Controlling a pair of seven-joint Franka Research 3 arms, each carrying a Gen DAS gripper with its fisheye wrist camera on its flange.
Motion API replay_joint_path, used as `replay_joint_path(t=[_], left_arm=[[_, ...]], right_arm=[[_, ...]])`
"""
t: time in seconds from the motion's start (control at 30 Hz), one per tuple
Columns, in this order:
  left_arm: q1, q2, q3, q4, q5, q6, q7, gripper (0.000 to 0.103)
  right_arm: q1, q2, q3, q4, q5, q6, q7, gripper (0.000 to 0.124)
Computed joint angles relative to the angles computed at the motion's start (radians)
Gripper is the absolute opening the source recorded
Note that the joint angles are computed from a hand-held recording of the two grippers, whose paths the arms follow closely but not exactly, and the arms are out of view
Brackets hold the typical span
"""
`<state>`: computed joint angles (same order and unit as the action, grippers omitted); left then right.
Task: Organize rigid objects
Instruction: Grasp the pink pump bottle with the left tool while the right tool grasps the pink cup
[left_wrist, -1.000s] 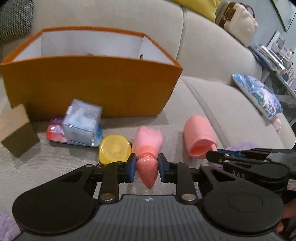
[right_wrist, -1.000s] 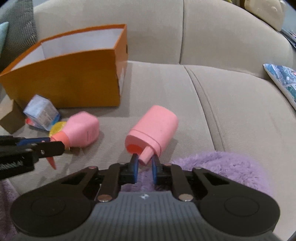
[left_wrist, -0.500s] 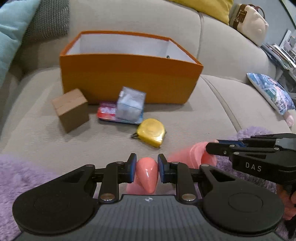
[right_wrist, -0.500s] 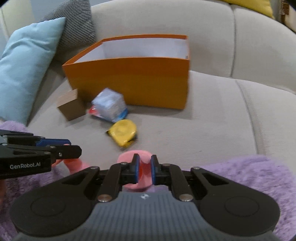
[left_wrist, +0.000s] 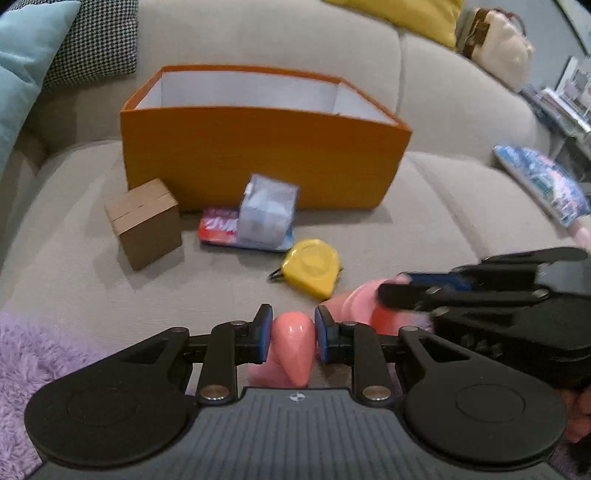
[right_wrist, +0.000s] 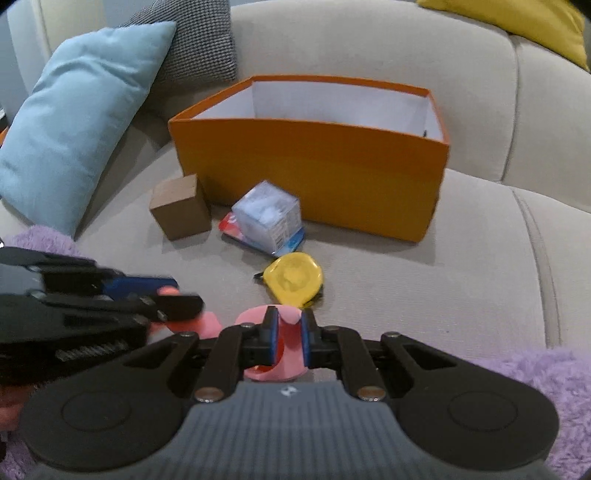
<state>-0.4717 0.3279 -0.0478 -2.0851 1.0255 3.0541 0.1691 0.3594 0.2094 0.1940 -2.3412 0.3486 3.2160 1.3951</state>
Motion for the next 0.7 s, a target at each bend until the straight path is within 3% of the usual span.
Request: replay_joint_path(t=[0.1, 0.17, 0.27, 0.33, 0.4, 0.53, 0.57, 0.6, 0.7], left_arm=[[0.046, -0.002, -0.059, -0.014, -0.084, -0.016, 0.099, 0.029], [0.126, 0.005, -0.164, -0.026, -0.270, -0.063, 0.281, 0.029], [0.168, 0.014, -0.231, -0.028, -0.435, -0.128, 0.425, 0.029], [0.150, 0.011, -0.214, -0.034, -0.471, -0.131, 0.443, 0.029], [0.122, 0.010, -0.187, -0.038, -0.486, -0.128, 0.453, 0.034], [0.145, 0.005, -0.227, -0.046, -0.598, -0.166, 0.573, 0.047], [0.165, 0.003, -0.253, -0.047, -0.639, -0.173, 0.628, 0.050], [0.161, 0.000, -0.256, -0.045, -0.653, -0.191, 0.657, 0.052], [0.140, -0.004, -0.253, -0.041, -0.665, -0.217, 0.734, 0.068]], right_arm=[[-0.110, 0.005, 0.118, -0.006, 0.037, 0.016, -0.048, 0.019], [-0.120, 0.005, 0.130, -0.010, 0.047, 0.020, -0.056, 0.021], [-0.151, 0.001, 0.162, -0.016, 0.061, 0.016, -0.072, 0.032], [-0.198, 0.000, 0.214, -0.019, 0.101, 0.009, -0.108, 0.036], [-0.163, -0.002, 0.173, -0.018, 0.091, -0.016, -0.088, 0.036], [-0.255, -0.001, 0.274, -0.006, 0.212, -0.061, -0.193, 0.037], [-0.277, -0.005, 0.299, -0.004, 0.249, -0.079, -0.230, 0.042], [-0.279, -0.012, 0.303, -0.005, 0.272, -0.093, -0.252, 0.044], [-0.277, -0.033, 0.305, -0.013, 0.344, -0.131, -0.321, 0.052]])
